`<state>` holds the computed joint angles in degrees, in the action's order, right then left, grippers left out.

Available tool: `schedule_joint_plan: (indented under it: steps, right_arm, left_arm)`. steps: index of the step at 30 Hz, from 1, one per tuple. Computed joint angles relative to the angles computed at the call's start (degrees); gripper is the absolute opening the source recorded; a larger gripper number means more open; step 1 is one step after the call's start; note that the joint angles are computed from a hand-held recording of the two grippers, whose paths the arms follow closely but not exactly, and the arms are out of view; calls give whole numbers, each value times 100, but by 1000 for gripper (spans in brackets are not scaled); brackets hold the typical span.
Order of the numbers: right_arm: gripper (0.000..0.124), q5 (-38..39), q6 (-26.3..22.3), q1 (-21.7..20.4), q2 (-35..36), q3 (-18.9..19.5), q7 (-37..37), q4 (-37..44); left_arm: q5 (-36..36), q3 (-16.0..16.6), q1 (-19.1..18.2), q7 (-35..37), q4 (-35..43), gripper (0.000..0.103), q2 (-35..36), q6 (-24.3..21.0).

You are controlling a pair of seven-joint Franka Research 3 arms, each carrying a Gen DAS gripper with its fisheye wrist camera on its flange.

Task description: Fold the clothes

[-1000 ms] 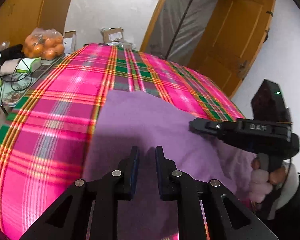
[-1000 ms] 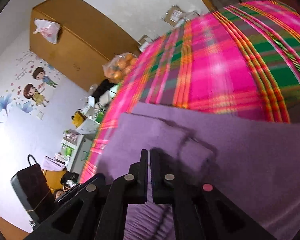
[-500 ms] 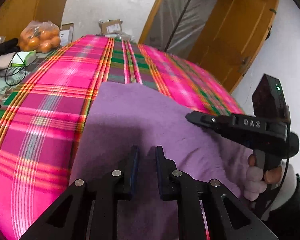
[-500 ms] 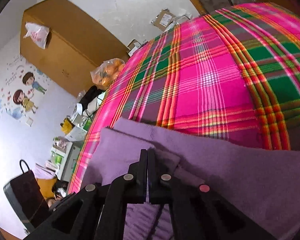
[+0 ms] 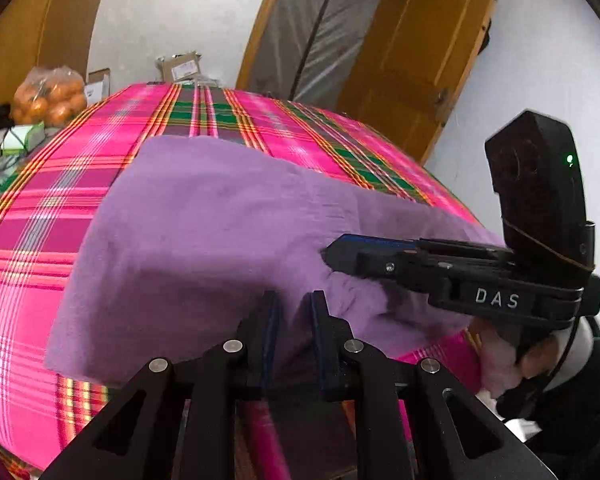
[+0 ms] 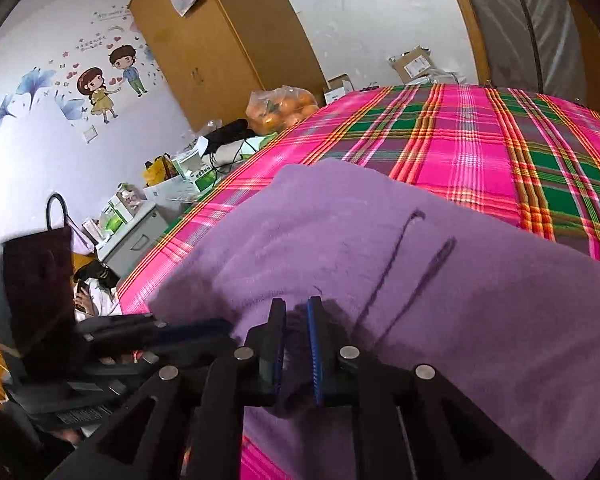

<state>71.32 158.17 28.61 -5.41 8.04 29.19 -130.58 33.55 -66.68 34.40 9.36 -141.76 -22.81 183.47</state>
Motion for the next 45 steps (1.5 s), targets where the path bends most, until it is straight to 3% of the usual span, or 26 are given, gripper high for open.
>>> schedule_joint_plan:
  steps: [4,7,10,14,17,21,23,27,30,36,38,42,45]
  right_arm:
    - [11,-338,134,29,-108,30,58,-161]
    - [11,-474,208,65,-142,25,95,-228]
    - [10,-629,194,69,-198,-14,158,-278]
    - [12,-207,162,134,-313,-88,-41,-315]
    - [13,171,6,189,-317,-115,-414,-256]
    - [9,-21,-174,119,-197,-86,-253,-183]
    - [5,-145,-302,43,-172,-111,-92,-148]
    - [1,-385,-343,-109,-59,-134,502,2]
    - [6,-468,-394,-179,64,-134,756,218]
    - [6,-296,-1081,-289,534,-85,717,881]
    - [6,-437,-1139,-369,789,-61,967,1114]
    - [1,-308,-1375,-748,1283,-130,2150,1594]
    - [2,-111,-1174,-850,1239,-17,2035,1621]
  left_arm:
    - [-26,112,-102,-18,-22,15,81,44]
    - [29,290,-382,6,26,15,81,-244]
    - [176,733,-863,-53,-47,15,98,-228]
    - [308,1025,-1126,-403,-207,15,-343,-453]
    - [356,1273,-1329,-654,-306,15,-568,-905]
    - [422,1614,-1655,-971,-535,15,-881,-1406]
    - [353,1973,-2017,-981,-743,15,-863,-1617]
    - [644,2075,-2115,-1282,-849,15,-805,-1524]
    - [792,2242,-2265,-1476,-848,15,-769,-1496]
    - [1228,2448,-2426,-1807,-771,15,-687,-1583]
    - [1331,2594,-2555,-1881,-801,15,-645,-1598]
    - [1586,2867,-2783,-2038,-835,15,-596,-1619]
    - [1836,3036,-2880,-2180,-781,15,-509,-1630]
